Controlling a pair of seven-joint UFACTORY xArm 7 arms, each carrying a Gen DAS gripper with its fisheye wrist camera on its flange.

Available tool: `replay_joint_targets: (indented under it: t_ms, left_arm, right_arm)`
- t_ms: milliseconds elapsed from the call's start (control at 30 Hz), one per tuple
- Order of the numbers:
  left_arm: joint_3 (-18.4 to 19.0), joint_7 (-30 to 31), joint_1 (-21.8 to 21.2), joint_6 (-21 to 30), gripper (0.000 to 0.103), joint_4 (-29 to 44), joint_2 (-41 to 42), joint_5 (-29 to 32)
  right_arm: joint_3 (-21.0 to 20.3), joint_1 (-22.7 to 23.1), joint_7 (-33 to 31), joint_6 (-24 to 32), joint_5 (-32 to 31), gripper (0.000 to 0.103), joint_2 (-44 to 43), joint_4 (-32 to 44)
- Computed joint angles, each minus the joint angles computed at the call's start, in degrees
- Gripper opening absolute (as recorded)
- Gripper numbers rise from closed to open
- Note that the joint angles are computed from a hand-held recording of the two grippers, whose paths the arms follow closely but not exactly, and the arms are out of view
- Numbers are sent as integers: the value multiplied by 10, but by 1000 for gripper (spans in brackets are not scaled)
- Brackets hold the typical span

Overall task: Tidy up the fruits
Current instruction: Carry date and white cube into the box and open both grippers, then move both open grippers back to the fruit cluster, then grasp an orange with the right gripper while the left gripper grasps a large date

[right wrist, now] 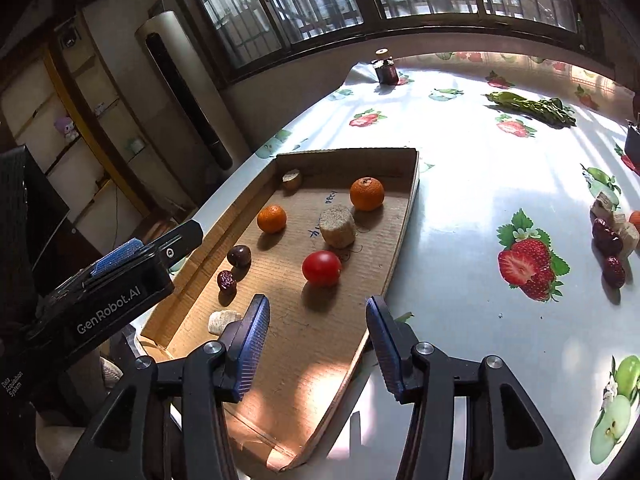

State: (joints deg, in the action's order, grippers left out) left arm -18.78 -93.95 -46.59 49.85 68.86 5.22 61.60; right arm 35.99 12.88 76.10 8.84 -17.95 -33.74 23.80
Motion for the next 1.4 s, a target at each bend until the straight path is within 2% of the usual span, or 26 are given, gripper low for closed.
replay_joint_targets:
  t_ms: [400, 567, 667, 733, 800, 900, 967, 1033, 1100, 1167, 1267, 1400]
  left_arm:
    - [-1, 34, -56, 44, 83, 68, 51, 8]
    - [10, 55, -72, 15, 83, 89, 73, -6]
    - [18, 71, -76, -10, 83, 94, 82, -22]
    - [23, 76, -80, -19, 83, 97, 87, -27]
    - [27, 82, -82, -37, 83, 102, 96, -35]
    - [35, 95, -87, -64, 83, 116, 116, -46]
    - [40, 108, -92, -86, 83, 129, 131, -57]
    - [47, 123, -100, -103, 83, 144, 147, -68]
    - [55, 137, -111, -111, 83, 160, 163, -79]
    - [61, 155, -120, -119, 83, 176, 178, -93]
    - [69, 191, -132, -133, 83, 204, 201, -122]
    - [81, 250, -153, -130, 83, 266, 243, -156]
  right_arm:
    - [-57, 87, 26, 15, 64, 61, -158, -123]
    - [-80, 123, 34, 58, 80, 63, -237, -166]
    - [-107, 150, 24, 125, 84, 62, -322, -194]
    - [-124, 166, 12, 202, 84, 63, -404, -211]
    - [-144, 174, -13, 302, 79, 68, -494, -223]
    - [-175, 155, -68, 437, 69, 70, -595, -226]
    - [-201, 125, -111, 485, 64, 70, -631, -226]
    - [-237, 80, -155, 503, 54, 70, -646, -227]
    - [-276, 34, -195, 486, 47, 70, -635, -232]
    - [-313, -14, -227, 447, 43, 70, -602, -238]
    - [-369, -83, -272, 341, 42, 70, -494, -236]
    - [-367, -143, -302, 213, 38, 69, -340, -221]
